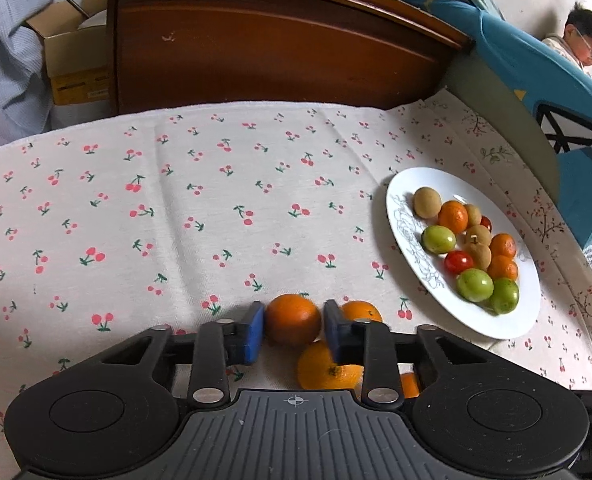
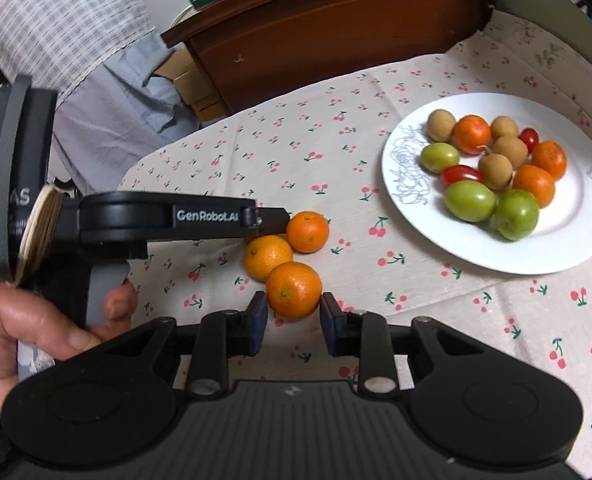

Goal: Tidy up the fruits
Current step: 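Grasp a mandarin with the left tool while the right grasps another mandarin, then lower the mandarin onto the plate with the left tool while the right releases its mandarin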

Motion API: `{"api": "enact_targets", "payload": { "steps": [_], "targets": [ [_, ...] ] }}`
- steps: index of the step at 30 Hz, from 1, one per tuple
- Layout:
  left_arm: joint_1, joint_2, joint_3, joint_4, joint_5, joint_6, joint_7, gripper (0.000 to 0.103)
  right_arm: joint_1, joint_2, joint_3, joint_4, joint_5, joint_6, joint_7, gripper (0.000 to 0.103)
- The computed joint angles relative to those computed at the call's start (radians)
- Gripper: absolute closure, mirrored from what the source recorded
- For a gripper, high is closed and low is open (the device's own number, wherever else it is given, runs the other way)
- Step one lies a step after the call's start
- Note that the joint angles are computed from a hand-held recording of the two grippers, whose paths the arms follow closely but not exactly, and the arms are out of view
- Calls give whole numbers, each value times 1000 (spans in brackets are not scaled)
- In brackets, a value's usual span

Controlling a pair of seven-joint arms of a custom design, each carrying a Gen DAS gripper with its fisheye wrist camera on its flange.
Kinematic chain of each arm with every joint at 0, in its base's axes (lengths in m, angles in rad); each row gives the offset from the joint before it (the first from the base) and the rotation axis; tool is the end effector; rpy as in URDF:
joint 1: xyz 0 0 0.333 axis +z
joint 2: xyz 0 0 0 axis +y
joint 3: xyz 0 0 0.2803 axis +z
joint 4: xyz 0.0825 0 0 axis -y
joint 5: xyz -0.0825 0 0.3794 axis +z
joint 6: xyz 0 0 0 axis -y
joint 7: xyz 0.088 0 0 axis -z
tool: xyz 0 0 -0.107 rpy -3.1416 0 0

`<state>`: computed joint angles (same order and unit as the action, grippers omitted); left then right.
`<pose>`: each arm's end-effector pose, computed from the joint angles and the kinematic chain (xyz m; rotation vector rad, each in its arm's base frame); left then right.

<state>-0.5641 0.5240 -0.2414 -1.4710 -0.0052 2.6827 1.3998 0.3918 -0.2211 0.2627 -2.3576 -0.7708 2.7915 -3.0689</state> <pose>0.5279 -0.4987 0.4351 -1.3883 2.4957 -1.0464 0.3852 0.3400 0.4429 -1.3846 1.9335 -0.3657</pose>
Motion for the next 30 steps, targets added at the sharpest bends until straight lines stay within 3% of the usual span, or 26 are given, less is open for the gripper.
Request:
{"api": "enact_targets", "payload": {
  "steps": [15,23,30],
  "targets": [
    [-13,-55,26,-60,37,92,-53,75,-35,-50,14,-28,-55,11,73,74],
    [1,-72,-12,-62,1,171,-6,75,-119,-196,54,-81,-165,-1,212,74],
    [8,-52,-63,-27,-68,193,101,75,-175,-308,60,-133,-158,-30,233,74]
  ]
}}
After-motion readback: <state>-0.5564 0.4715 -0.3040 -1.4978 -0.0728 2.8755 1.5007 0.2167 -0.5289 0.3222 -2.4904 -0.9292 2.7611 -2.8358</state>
